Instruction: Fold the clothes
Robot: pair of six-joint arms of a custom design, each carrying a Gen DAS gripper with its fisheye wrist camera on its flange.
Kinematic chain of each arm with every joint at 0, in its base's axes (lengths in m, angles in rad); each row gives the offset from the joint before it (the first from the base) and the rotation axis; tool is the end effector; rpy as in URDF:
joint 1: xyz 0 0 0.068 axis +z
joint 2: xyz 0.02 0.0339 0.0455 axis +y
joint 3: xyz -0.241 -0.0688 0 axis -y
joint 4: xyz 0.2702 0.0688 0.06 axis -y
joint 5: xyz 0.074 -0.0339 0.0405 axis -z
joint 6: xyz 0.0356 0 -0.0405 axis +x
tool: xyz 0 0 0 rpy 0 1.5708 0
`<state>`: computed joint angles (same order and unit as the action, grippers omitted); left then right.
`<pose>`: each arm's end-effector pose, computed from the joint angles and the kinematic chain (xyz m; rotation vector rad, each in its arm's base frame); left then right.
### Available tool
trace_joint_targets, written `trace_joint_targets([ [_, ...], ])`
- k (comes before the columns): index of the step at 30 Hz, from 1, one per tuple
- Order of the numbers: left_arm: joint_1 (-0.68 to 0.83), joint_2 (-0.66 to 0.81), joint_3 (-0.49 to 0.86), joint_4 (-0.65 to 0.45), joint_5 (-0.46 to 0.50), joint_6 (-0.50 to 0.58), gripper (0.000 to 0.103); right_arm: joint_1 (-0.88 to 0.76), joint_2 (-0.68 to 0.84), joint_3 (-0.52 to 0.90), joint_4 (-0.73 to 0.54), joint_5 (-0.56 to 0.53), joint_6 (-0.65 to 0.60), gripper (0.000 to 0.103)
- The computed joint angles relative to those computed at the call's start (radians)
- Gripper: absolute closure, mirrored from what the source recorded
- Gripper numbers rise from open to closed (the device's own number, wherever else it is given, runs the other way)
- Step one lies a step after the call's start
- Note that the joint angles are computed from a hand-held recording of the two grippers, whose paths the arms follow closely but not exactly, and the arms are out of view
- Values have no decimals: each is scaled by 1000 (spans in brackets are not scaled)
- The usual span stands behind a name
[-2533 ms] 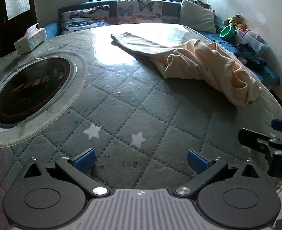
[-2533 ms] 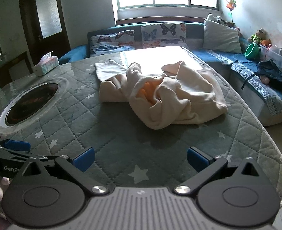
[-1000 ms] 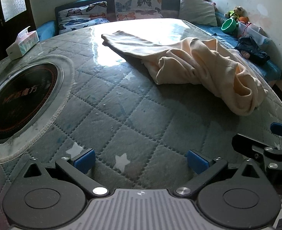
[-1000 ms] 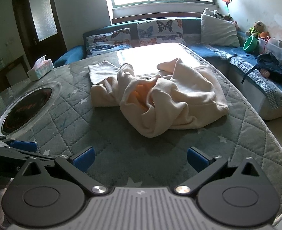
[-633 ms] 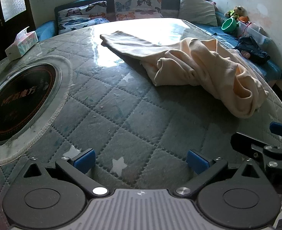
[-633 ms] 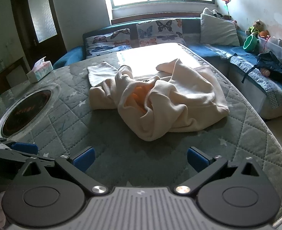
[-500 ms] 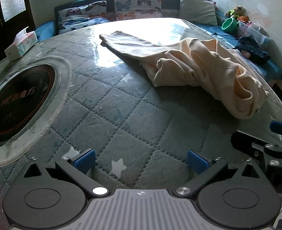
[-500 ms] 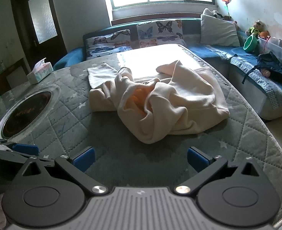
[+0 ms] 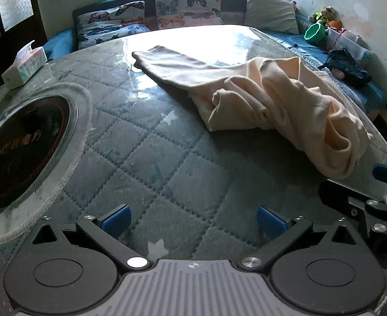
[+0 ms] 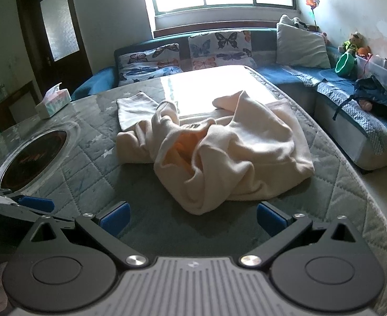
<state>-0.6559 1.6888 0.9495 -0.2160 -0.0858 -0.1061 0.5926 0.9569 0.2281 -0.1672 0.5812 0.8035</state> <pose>0.2806 -0.2121 0.1257 0.6541 2.4466 -0.1984 0.1665 0.0885 0.0943 0.4756 2.2317 -0.0083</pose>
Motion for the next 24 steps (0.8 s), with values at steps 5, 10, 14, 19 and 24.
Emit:
trace_joint_targets([
  [5, 7, 23, 53, -4, 3, 14, 0, -65, -57, -13, 9, -31, -64, 0],
  [10, 11, 48, 132, -14, 12, 16, 0, -142, -97, -14, 18, -56, -139, 0],
  [14, 6, 75, 209, -19, 28, 19, 0, -216, -121, -12, 39, -81, -210, 0],
  [19, 6, 156, 346, -45, 81, 0, 4, -331, -134, -13, 78, -142, -269, 0],
  [24, -7, 298, 535, -88, 89, 0, 17, -475, -72, 8, 151, -227, -320, 1],
])
